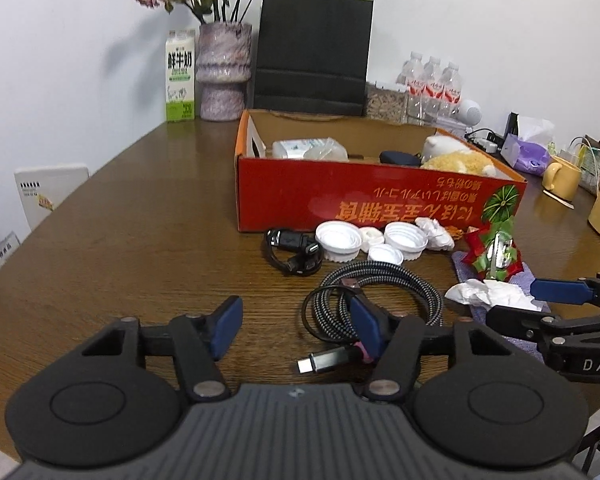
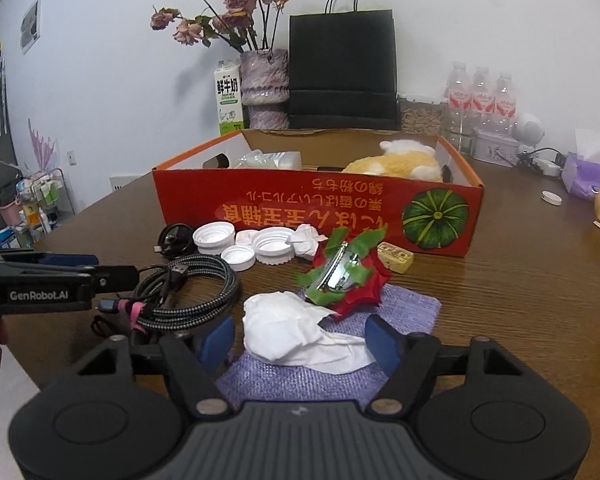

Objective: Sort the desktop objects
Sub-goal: 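Withdraw both tools and reach the right tool toward the white tissue, then lift the white tissue with the right tool while the left tool grasps the pink-tied black cable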

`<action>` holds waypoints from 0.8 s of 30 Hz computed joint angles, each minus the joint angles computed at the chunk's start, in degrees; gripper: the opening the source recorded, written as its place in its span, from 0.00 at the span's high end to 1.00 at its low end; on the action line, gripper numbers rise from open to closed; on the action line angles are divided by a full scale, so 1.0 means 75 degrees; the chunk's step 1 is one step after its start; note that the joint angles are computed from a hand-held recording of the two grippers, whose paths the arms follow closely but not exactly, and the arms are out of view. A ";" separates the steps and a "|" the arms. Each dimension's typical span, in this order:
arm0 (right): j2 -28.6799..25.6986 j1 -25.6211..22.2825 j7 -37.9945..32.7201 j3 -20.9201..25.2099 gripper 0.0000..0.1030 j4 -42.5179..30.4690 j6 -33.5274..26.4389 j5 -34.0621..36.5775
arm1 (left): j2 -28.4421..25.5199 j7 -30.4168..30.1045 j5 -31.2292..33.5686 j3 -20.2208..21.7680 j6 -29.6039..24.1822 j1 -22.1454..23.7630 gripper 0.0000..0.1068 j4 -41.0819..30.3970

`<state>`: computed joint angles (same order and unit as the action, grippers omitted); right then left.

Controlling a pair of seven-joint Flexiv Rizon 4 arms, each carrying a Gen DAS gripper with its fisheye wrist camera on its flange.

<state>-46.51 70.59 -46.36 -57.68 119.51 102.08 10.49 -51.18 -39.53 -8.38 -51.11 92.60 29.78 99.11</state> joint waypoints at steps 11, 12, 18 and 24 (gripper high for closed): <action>0.0086 -0.0238 -0.0146 0.0288 0.69 -0.0051 0.0137 -0.0061 | 0.0071 0.0290 -0.0995 -0.0123 -0.0743 -0.0002 0.93 -0.0069; 0.0086 -0.0221 -0.0166 0.0283 0.74 -0.0036 0.0170 -0.0023 | 0.0077 0.0300 -0.1040 -0.0137 -0.0704 -0.0001 0.93 -0.0046; 0.0063 -0.0073 -0.0271 0.0189 0.84 0.0050 0.0340 0.0231 | -0.0029 0.0278 -0.0975 -0.0471 -0.0420 0.0226 0.97 0.0094; -0.0012 0.0212 -0.0376 -0.0067 0.85 0.0174 0.0490 0.0535 | -0.0240 0.0181 -0.0623 -0.0951 -0.0315 0.0576 0.97 0.0199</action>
<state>-46.60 72.18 -49.18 -58.18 120.81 105.75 14.49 -52.98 -38.17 -13.05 -58.24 90.23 34.10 100.61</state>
